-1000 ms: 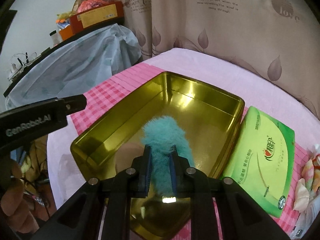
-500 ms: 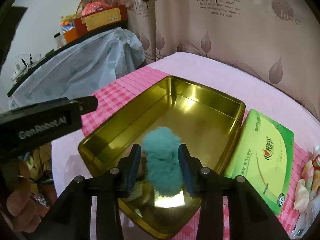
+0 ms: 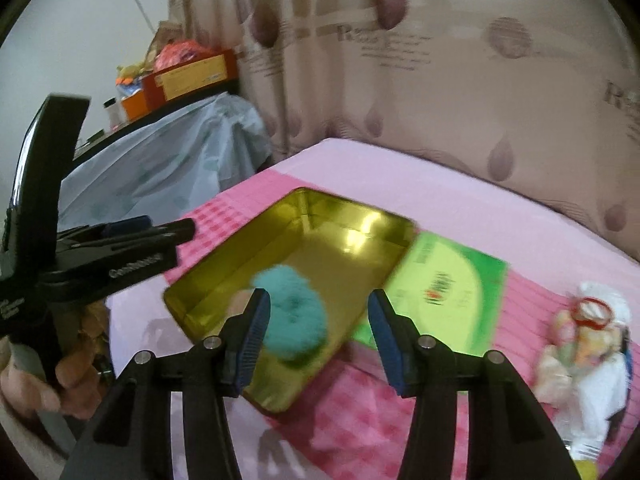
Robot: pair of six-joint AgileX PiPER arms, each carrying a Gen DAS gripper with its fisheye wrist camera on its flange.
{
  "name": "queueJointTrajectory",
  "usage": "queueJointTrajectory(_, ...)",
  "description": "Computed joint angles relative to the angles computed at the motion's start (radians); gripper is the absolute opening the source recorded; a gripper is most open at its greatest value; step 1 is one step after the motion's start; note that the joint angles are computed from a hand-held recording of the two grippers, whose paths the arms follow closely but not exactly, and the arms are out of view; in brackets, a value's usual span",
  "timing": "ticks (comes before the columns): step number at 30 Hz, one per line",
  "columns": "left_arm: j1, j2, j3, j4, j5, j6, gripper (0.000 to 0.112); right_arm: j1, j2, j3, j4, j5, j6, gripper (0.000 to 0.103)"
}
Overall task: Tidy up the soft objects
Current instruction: 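Open the right tool to release the pom-pom and withdraw both tools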
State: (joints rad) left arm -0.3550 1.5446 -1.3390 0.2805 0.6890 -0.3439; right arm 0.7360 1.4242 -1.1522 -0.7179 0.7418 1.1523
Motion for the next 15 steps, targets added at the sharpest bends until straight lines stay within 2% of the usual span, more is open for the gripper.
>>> queueJointTrajectory(6, -0.028, -0.011, 0.019, 0.028, -0.015, -0.002, 0.057, -0.051, -0.157, 0.13, -0.042, 0.073, 0.041, 0.048)
queueJointTrajectory(15, -0.019, 0.003, 0.009, 0.001, -0.004, 0.025, 0.056, -0.24, -0.378, 0.268, -0.01, 0.157, -0.049, 0.048)
